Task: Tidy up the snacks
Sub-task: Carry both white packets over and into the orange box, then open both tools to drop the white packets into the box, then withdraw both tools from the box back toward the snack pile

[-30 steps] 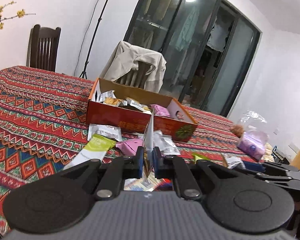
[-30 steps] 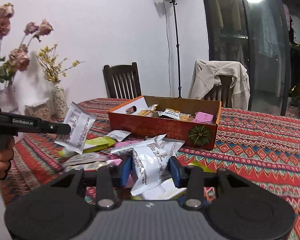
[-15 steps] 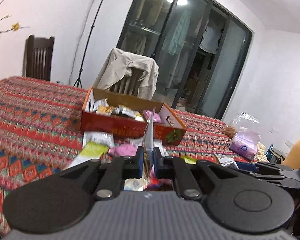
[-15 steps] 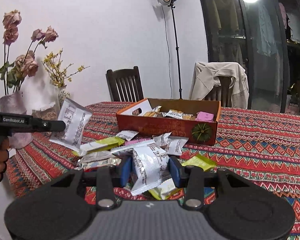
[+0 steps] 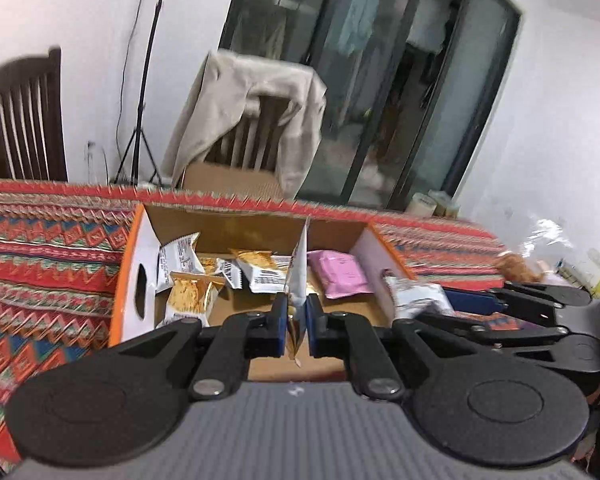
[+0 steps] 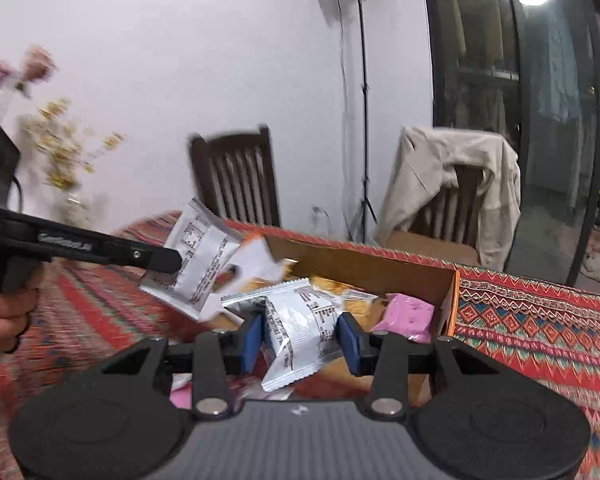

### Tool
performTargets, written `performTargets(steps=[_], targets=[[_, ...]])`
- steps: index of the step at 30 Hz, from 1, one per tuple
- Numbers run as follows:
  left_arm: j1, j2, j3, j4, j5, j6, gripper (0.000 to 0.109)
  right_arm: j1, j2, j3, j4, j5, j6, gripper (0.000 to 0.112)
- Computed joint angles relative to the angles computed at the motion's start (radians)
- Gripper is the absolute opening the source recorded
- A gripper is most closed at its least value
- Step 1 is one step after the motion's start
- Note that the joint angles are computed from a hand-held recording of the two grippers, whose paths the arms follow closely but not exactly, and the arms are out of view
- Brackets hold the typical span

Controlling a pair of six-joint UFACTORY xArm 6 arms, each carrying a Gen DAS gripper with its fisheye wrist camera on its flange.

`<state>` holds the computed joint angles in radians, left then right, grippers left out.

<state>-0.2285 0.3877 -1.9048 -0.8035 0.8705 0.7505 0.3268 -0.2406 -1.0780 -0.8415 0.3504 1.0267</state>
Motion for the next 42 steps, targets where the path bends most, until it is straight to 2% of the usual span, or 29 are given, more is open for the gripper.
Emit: performTargets(steps=[2, 4, 7, 8, 9, 11, 13, 16, 19, 20, 26, 29, 32, 35, 37, 41, 42], targets=[[-0.023, 0.136, -0.166, 0.101, 0.013, -0.101, 0.01, -0.043, 0.122, -0.094, 0.17, -0.002, -0.153, 0.041], [-0.041, 0.246, -0.304, 0.205, 0.015, -0.182, 0.01, -0.068, 0.219, -0.178, 0.277, 0.024, -0.253, 0.041], [-0.08, 0.326, -0.374, 0.362, -0.064, -0.227, 0.011, -0.094, 0.35, -0.305, 0.345, 0.091, -0.336, 0.041], [-0.085, 0.359, -0.416, 0.388, -0.054, -0.25, 0.01, -0.101, 0.395, -0.354, 0.35, 0.119, -0.343, 0.041], [-0.088, 0.394, -0.468, 0.403, -0.028, -0.282, 0.012, -0.107, 0.427, -0.389, 0.351, 0.14, -0.345, 0.041], [-0.085, 0.465, -0.576, 0.398, 0.044, -0.312, 0.025, -0.111, 0.482, -0.448, 0.351, 0.181, -0.353, 0.041], [-0.08, 0.499, -0.634, 0.353, 0.1, -0.295, 0.057, -0.111, 0.514, -0.478, 0.369, 0.201, -0.369, 0.042], [-0.076, 0.449, -0.547, 0.312, 0.069, -0.266, 0.063, -0.112, 0.52, -0.463, 0.425, 0.157, -0.403, 0.042], [-0.055, 0.481, -0.631, 0.282, 0.127, -0.292, 0.063, -0.116, 0.486, -0.406, 0.525, 0.075, -0.457, 0.045], [-0.048, 0.457, -0.603, 0.273, 0.115, -0.289, 0.063, -0.118, 0.475, -0.396, 0.538, 0.064, -0.46, 0.045], [-0.017, 0.259, -0.37, 0.223, 0.02, -0.215, 0.063, -0.121, 0.367, -0.343, 0.419, 0.067, -0.368, 0.047], [0.005, 0.133, -0.232, 0.179, -0.005, -0.149, 0.063, -0.112, 0.277, -0.298, 0.343, 0.087, -0.316, 0.054], [0.026, -0.006, -0.079, 0.133, -0.022, -0.076, 0.064, -0.094, 0.185, -0.251, 0.29, 0.123, -0.285, 0.054], [0.054, -0.172, 0.104, 0.066, -0.042, 0.024, 0.067, -0.06, 0.079, -0.192, 0.234, 0.167, -0.245, 0.059], [0.079, -0.271, 0.204, 0.016, -0.039, 0.091, 0.073, -0.022, -0.004, -0.14, 0.184, 0.201, -0.208, 0.063], [0.137, -0.489, 0.436, -0.1, -0.026, 0.253, 0.077, 0.076, -0.152, -0.042, 0.079, 0.281, -0.135, 0.068], [0.152, -0.545, 0.499, -0.132, -0.024, 0.295, 0.08, 0.113, -0.191, -0.015, 0.044, 0.309, -0.109, 0.069]])
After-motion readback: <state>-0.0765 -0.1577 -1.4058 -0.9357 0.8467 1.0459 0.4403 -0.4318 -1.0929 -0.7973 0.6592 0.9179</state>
